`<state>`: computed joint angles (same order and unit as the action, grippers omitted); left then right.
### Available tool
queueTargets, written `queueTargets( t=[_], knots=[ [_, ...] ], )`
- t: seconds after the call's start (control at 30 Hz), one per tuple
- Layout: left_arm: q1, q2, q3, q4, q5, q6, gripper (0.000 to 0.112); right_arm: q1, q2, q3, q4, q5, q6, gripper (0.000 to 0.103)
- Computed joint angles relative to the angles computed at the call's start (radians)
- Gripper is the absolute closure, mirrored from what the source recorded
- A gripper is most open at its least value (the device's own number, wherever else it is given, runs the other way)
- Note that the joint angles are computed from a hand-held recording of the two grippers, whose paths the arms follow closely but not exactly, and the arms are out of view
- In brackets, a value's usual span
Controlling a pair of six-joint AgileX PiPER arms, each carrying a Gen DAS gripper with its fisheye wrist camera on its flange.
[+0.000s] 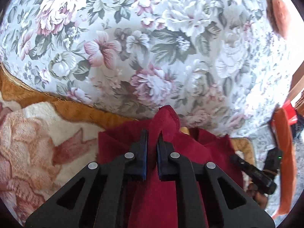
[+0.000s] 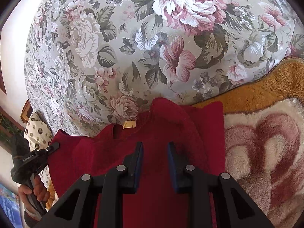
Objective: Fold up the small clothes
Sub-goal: 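Grasp the hem with both grippers and lift it toward the collar, then lay the held hem onto the collar with both grippers, release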
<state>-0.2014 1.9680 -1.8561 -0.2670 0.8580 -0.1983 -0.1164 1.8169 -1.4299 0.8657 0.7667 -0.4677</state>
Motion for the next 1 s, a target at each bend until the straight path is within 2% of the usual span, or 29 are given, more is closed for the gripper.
queueTargets(
  t=[0.03, 0.07, 0.13, 0.23, 0.3, 0.4, 0.43, 0.47, 0.5, 0.53, 0.6, 0.67, 0.77, 0.87, 0.93, 1.0],
  knots=[
    [-0.004, 0.031, -0.017, 0.049, 0.009, -0.043, 0.106, 0.014, 0.009, -0.016, -0.049, -0.016, 0.038, 0.079],
    [0.003, 0.067, -0.038, 0.058, 0.032, -0.062, 0.106, 0.025, 0.02, -0.045, -0.115, -0.011, 0.096, 0.079],
    [0.02, 0.106, -0.031, 0.04, 0.048, -0.067, 0.106, 0.025, 0.012, -0.059, -0.15, -0.015, 0.114, 0.078],
    [0.027, 0.078, 0.051, 0.014, -0.008, -0.031, 0.106, 0.04, -0.022, -0.072, -0.302, -0.076, 0.172, 0.061],
    [0.032, 0.073, 0.059, 0.007, -0.012, -0.025, 0.106, 0.053, -0.002, -0.12, -0.409, -0.089, 0.218, 0.058],
    [0.029, 0.086, 0.023, 0.016, 0.008, -0.037, 0.106, 0.085, 0.131, -0.32, -0.485, 0.045, 0.221, 0.057],
    [0.022, 0.087, 0.011, 0.026, 0.013, -0.042, 0.106, 0.103, 0.177, -0.388, -0.524, 0.092, 0.229, 0.057],
    [0.019, 0.088, -0.002, 0.035, 0.016, -0.039, 0.106, 0.121, 0.212, -0.438, -0.556, 0.126, 0.219, 0.065],
    [0.007, 0.099, -0.029, 0.052, 0.025, -0.052, 0.106, 0.144, 0.225, -0.457, -0.613, 0.126, 0.237, 0.079],
    [0.002, 0.102, -0.043, 0.061, 0.028, -0.054, 0.106, 0.154, 0.214, -0.436, -0.65, 0.09, 0.254, 0.097],
    [0.0, 0.106, -0.057, 0.066, 0.016, -0.051, 0.106, 0.135, 0.166, -0.37, -0.602, -0.001, 0.257, 0.097],
    [-0.003, 0.122, -0.066, 0.083, 0.002, -0.072, 0.106, 0.11, 0.167, -0.36, -0.596, -0.037, 0.317, 0.097],
    [-0.008, 0.186, -0.117, 0.108, 0.039, -0.11, 0.105, 0.112, 0.262, -0.453, -0.64, 0.028, 0.386, 0.097],
    [0.0, 0.189, -0.109, 0.09, 0.039, -0.096, 0.103, 0.129, 0.346, -0.569, -0.711, 0.146, 0.44, 0.094],
    [0.011, 0.144, -0.066, 0.075, 0.027, -0.068, 0.094, 0.129, 0.276, -0.486, -0.711, 0.086, 0.438, 0.085],
    [0.005, 0.095, -0.035, 0.123, 0.036, -0.082, 0.078, 0.131, 0.187, -0.402, -0.716, 0.06, 0.427, 0.081]
  ],
)
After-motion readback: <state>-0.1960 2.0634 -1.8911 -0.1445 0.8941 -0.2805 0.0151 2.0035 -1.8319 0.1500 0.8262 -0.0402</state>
